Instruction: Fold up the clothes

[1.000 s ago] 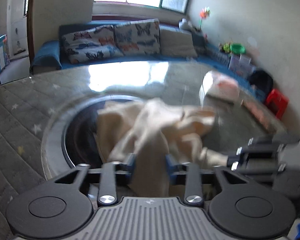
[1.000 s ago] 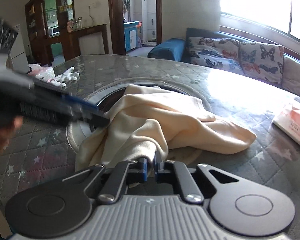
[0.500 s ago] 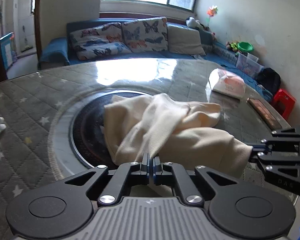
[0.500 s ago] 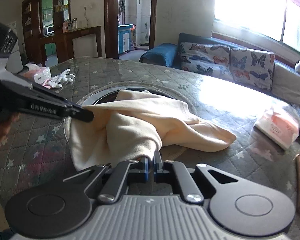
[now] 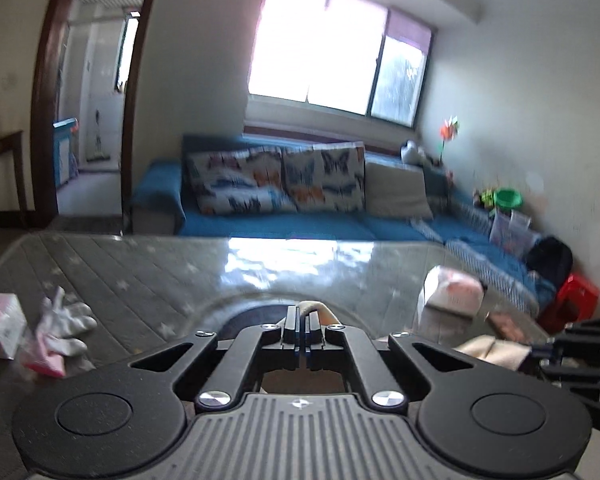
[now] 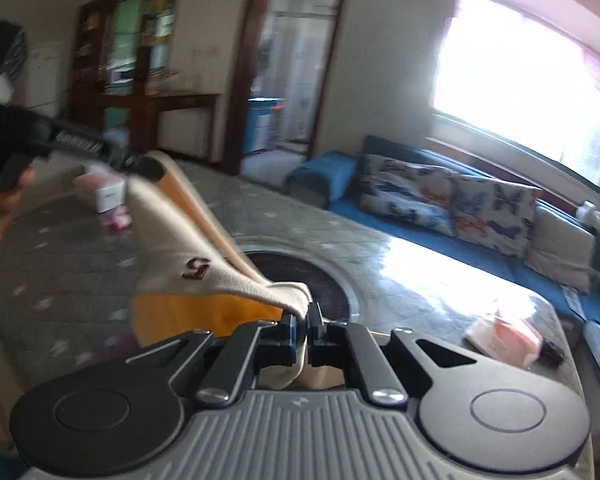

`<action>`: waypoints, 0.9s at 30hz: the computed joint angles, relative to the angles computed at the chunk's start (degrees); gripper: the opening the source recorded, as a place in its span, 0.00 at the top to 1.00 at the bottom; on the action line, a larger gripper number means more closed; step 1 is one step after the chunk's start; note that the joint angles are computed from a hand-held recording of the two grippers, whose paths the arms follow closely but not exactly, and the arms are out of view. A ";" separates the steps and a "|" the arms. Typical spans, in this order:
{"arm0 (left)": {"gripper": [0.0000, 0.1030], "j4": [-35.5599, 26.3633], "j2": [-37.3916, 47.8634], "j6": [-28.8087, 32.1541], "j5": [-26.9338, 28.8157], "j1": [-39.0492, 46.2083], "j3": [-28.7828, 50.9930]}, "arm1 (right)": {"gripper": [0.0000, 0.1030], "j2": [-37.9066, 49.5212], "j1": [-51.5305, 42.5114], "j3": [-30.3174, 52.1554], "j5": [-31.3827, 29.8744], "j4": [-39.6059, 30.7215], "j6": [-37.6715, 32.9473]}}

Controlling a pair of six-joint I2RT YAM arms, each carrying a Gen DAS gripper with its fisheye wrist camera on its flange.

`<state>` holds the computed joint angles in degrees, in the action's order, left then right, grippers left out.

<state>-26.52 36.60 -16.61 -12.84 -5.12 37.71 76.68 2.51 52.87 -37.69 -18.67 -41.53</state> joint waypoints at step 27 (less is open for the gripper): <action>0.80 7.61 19.11 10.57 11.77 14.58 -6.67 | 0.84 38.26 0.84 23.50 12.17 -0.27 10.95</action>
<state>-18.91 55.71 -6.03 -1.08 9.46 31.04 114.93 3.35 76.37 -25.52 -18.94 -30.58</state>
